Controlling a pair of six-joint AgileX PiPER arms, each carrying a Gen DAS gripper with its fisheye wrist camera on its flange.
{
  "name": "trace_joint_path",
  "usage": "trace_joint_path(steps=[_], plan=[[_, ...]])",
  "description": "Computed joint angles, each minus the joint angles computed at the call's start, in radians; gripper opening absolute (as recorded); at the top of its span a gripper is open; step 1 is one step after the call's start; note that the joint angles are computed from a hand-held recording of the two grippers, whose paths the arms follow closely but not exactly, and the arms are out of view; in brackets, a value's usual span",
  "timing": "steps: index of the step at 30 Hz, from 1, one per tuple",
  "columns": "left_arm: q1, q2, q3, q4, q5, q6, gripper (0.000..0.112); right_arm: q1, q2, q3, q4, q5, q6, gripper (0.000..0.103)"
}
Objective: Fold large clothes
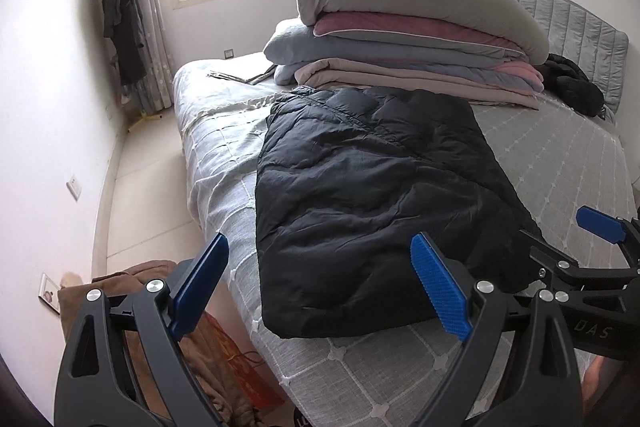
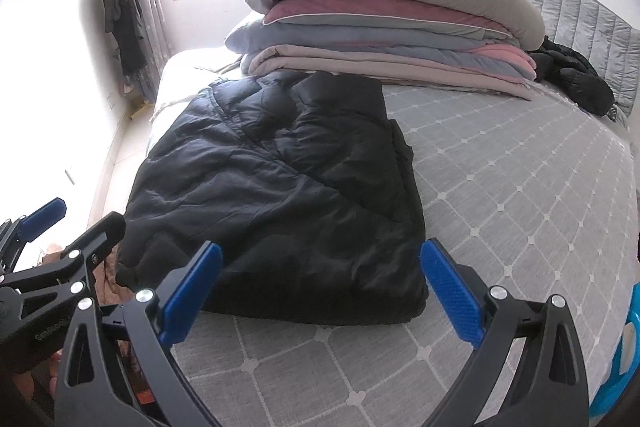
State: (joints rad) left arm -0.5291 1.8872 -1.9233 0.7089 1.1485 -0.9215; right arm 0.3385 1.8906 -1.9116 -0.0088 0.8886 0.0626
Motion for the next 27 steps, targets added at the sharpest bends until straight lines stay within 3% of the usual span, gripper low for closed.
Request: trace_joint_path(steps=[27], plan=[[-0.010,0.017,-0.025,0.013,0.016,0.009,0.089,-0.008,0.009,-0.031,-0.012,0.016,0.003,0.096]])
